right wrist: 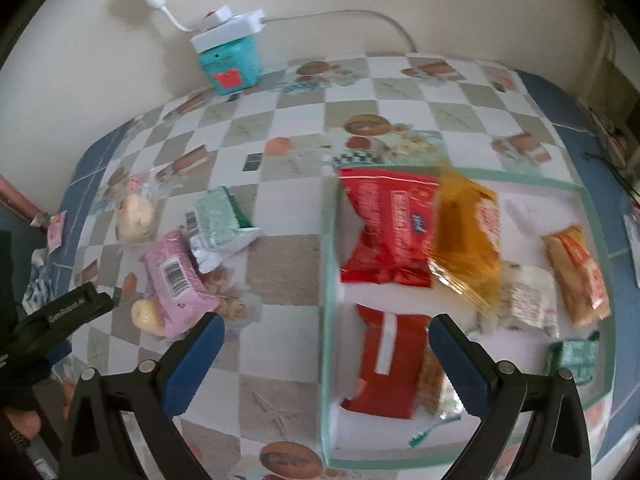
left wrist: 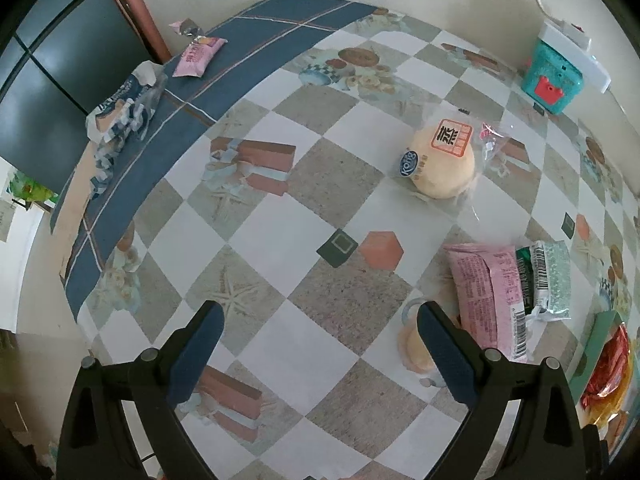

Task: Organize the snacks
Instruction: 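Withdraw both tools from the tray toward the remaining snacks, then grasp the wrapped orange-label cookie with the left tool while the right tool grasps the green-white bag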

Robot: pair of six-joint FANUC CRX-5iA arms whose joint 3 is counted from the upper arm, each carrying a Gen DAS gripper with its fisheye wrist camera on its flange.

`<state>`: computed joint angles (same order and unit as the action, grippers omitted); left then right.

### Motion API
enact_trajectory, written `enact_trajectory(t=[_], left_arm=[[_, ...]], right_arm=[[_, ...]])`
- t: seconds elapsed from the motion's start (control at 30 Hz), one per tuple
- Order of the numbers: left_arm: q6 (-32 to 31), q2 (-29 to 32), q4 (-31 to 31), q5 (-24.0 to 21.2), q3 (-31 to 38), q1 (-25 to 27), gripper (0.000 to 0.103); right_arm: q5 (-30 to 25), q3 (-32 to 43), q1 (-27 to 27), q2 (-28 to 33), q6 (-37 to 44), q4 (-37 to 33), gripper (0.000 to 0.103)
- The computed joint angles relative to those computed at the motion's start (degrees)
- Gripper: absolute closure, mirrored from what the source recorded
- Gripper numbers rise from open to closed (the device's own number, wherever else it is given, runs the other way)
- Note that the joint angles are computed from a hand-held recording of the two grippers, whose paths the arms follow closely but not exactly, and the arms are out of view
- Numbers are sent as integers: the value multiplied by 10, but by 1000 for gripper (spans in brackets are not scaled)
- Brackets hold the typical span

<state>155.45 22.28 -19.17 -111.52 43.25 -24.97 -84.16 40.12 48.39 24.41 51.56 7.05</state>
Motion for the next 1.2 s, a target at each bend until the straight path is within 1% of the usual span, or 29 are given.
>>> enact_trajectory(t=[0.07, 0.2, 0.37, 0.53, 0.63, 0.73, 0.83, 0.93, 1.07, 1.2], left_arm=[[-3, 1, 2, 5, -2, 2, 6], [-11, 1, 9, 18, -7, 7, 6], [-24, 5, 13, 36, -4, 13, 6], [-39, 18, 9, 33, 20, 20, 6], [-52, 18, 19, 45, 20, 31, 6], [-88, 24, 33, 46, 24, 47, 6], [-132, 28, 31, 47, 30, 61, 6], [-173, 26, 36, 67, 34, 77, 6], [-233, 37, 11, 81, 65, 83, 6], [-271, 50, 3, 94, 83, 90, 6]], right_arm=[[-1, 9, -3, 9, 4, -6, 0], [12, 19, -19, 18, 25, -46, 0], [26, 34, -25, 33, 46, -40, 0], [48, 63, -20, 51, 72, -59, 0], [50, 88, -14, 71, 97, -71, 0], [39, 118, -6, 103, 102, -58, 0], [23, 152, -11, 132, 106, -68, 1], [11, 182, -9, 157, 110, -60, 2], [-3, 210, -4, 179, 118, -47, 5], [-17, 231, 4, 197, 127, -39, 10]])
